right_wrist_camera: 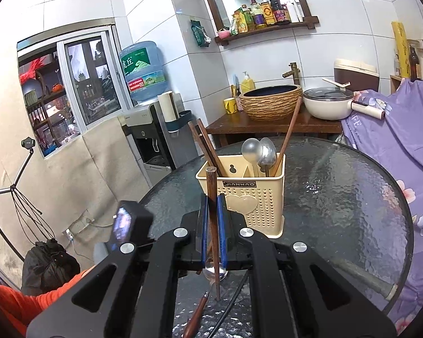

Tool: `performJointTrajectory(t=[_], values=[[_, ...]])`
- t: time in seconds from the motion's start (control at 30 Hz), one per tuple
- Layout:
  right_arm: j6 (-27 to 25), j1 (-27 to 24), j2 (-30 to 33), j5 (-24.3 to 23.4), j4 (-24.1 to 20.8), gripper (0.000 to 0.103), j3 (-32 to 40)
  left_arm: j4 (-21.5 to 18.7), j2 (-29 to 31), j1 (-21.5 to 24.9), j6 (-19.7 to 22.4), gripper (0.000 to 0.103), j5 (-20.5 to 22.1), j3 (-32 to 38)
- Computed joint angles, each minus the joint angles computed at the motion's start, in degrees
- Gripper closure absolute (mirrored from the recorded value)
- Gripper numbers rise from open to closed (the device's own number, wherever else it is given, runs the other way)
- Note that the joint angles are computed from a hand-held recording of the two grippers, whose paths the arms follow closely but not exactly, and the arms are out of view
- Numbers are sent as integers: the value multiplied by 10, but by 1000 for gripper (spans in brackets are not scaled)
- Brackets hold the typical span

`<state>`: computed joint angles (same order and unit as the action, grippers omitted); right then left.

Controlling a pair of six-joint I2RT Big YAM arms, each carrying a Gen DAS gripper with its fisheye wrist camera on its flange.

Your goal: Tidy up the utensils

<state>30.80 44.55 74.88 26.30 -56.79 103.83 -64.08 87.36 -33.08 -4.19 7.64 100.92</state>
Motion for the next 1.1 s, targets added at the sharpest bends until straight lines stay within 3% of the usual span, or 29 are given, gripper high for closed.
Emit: performJointTrajectory(t=[0.13,0.3,0.4,0.53,0.7,0.9,1.1], values=[[7,-1,-5,-1,7,96,-10,14,-32,-25,15,65,-27,-37],[17,1,-10,4,8,96,-15,12,-32,-43,29,74,-48,-55],[17,6,-12,17,5,96,-15,12,-20,-41,19,75,-37,-51],[17,8,-15,22,7,96,-17,27,-18,-50,15,77,-57,-54],[18,9,-15,20,7,96,-18,45,-15,-59,13,92,-98,-57],[21,12,-15,28,6,96,-20,43,-16,-56,-2,93,-100,-54],[16,14,-17,40,7,96,-19,89,-56,-47,8,95,-135,-55]])
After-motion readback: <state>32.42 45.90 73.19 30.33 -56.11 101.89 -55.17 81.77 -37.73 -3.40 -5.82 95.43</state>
